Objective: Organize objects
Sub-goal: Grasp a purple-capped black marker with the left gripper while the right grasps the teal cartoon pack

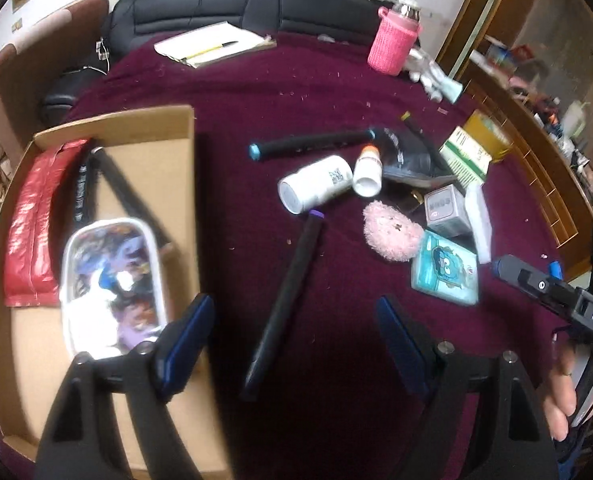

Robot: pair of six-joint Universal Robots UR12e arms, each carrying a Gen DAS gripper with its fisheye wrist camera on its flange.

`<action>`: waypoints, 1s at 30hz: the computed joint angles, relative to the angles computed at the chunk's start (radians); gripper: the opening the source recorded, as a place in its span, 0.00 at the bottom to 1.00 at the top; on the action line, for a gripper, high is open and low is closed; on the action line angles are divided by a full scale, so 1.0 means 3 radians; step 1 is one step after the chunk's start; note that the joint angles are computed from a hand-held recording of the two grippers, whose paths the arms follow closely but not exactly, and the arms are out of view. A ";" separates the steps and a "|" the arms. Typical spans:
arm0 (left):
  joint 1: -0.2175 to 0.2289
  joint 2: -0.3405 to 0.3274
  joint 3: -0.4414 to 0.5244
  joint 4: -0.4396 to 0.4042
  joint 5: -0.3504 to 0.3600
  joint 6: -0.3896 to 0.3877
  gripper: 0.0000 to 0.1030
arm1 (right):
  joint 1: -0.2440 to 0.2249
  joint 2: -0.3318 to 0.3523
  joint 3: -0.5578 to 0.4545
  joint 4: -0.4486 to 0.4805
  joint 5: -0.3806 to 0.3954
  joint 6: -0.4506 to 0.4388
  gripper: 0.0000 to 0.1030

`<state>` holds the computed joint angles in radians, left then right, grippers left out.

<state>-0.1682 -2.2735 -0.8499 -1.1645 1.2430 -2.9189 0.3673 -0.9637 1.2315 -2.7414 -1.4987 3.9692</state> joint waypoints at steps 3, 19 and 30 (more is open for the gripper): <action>-0.0056 -0.0072 0.0106 -0.0043 0.0067 -0.0013 0.79 | -0.0027 -0.0018 0.0043 -0.0069 0.0020 0.0084 0.41; -0.0145 0.0144 -0.0558 0.0791 0.0436 -0.0145 0.16 | -0.0026 0.0040 -0.0052 0.0286 -0.0245 0.0035 0.54; -0.0066 0.0116 -0.0549 0.0819 0.0025 -0.0203 0.16 | -0.0073 0.0187 -0.0289 0.0527 0.0560 -0.0367 0.55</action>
<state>-0.1880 -2.2387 -1.0145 -0.9189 1.2504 -2.9798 0.3455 -0.9076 1.1449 -2.5834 -1.3308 3.8590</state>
